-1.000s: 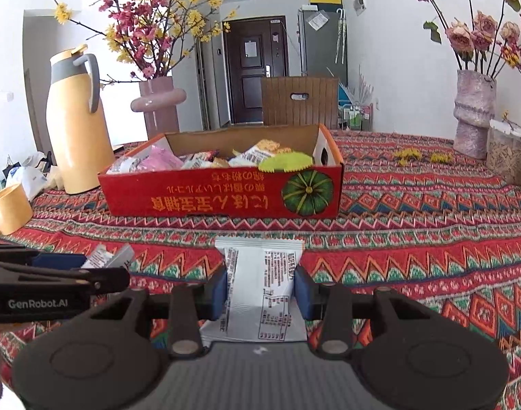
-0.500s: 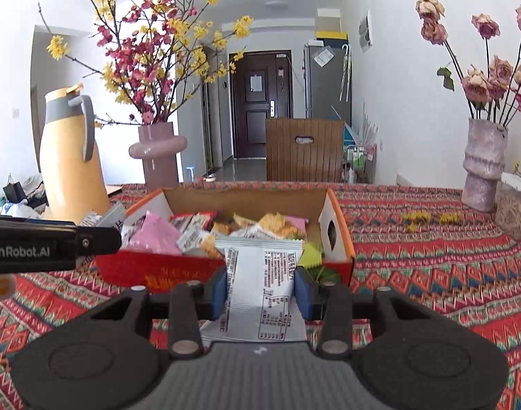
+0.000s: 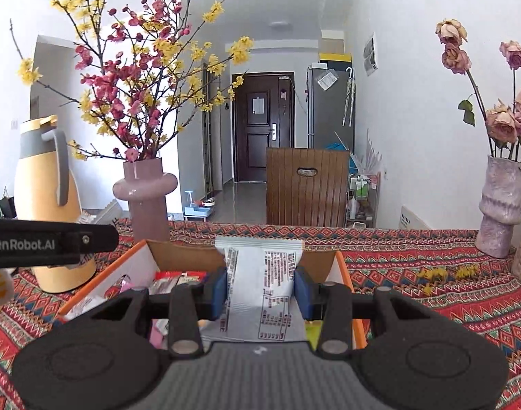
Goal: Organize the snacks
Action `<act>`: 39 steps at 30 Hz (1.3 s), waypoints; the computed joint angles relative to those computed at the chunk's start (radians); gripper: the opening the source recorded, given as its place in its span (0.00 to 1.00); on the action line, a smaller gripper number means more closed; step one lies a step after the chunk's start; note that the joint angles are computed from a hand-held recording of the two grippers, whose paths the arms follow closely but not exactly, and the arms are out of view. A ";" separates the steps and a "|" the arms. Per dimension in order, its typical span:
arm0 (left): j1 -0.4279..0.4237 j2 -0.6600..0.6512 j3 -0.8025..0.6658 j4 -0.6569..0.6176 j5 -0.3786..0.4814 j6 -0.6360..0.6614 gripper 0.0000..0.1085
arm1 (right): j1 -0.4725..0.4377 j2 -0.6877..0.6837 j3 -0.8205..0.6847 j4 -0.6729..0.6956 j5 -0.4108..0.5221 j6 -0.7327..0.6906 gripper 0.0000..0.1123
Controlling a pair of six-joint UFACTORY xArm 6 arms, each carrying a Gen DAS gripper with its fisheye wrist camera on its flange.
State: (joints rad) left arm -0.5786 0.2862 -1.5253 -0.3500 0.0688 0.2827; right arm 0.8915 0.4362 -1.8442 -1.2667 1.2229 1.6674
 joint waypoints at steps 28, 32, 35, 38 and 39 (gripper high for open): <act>0.026 0.152 -0.073 0.116 -0.120 -0.156 0.95 | -0.062 0.047 0.025 0.023 -0.024 0.086 0.90; 0.025 0.150 -0.071 0.114 -0.126 -0.150 0.95 | -0.056 0.047 0.025 0.020 -0.014 0.085 0.92; 0.030 0.146 -0.067 0.157 -0.119 -0.193 0.95 | -0.057 0.047 0.025 0.025 -0.013 0.083 0.92; 0.030 0.139 -0.059 0.163 -0.125 -0.201 0.95 | -0.057 0.046 0.024 0.024 -0.012 0.085 0.92; 0.029 0.137 -0.058 0.152 -0.127 -0.193 0.95 | -0.057 0.044 0.026 0.023 -0.012 0.086 0.92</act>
State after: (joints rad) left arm -0.5496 0.4231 -1.5834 -0.1977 -0.0584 0.0898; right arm 0.8350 0.4806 -1.8187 -1.2441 1.2110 1.7532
